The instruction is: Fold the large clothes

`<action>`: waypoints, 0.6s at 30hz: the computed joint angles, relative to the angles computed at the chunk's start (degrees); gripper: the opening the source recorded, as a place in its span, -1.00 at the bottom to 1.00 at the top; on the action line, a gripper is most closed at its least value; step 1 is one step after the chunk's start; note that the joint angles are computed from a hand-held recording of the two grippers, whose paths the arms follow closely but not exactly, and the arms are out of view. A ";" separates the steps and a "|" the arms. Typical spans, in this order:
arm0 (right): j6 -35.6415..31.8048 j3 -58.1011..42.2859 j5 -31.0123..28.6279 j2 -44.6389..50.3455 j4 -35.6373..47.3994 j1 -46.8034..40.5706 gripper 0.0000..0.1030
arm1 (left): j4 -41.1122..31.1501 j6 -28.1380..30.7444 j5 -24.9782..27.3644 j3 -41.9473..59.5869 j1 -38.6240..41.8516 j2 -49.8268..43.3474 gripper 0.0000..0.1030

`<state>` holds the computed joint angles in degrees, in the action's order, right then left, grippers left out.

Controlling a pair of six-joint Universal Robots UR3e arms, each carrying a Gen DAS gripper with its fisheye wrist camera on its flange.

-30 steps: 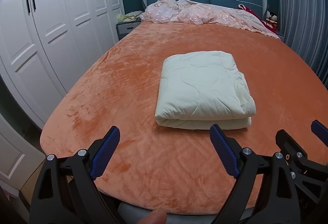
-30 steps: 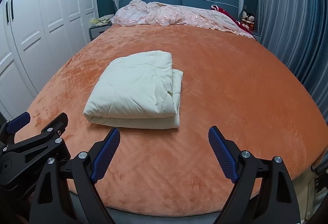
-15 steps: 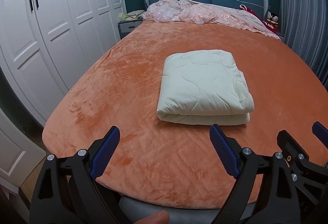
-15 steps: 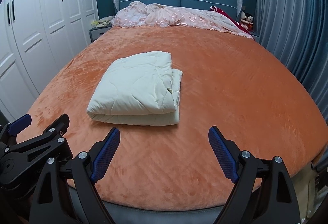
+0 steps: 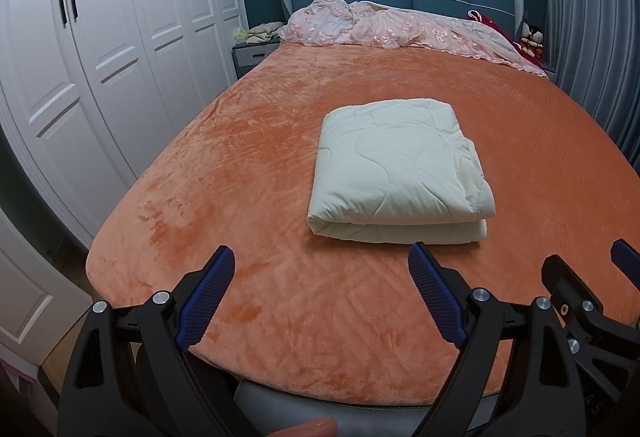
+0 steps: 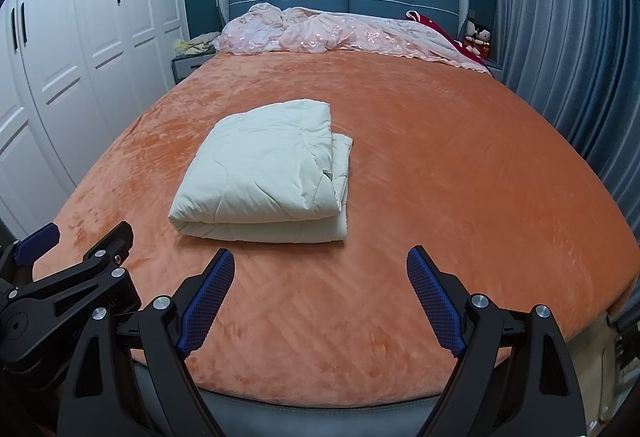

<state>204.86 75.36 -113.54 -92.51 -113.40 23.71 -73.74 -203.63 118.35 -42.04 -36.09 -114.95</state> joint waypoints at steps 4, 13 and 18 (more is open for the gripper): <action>-0.20 0.06 -0.18 -0.02 -0.13 -0.03 0.67 | -0.07 -0.32 0.00 -0.25 -0.09 0.22 0.66; -0.29 0.15 0.11 -0.09 -0.20 -0.23 0.67 | -0.27 -1.07 0.52 -1.06 -0.68 0.89 0.65; -0.41 0.21 0.13 -0.27 -0.04 -0.32 0.67 | -0.07 -0.92 0.33 -1.31 -0.52 1.03 0.62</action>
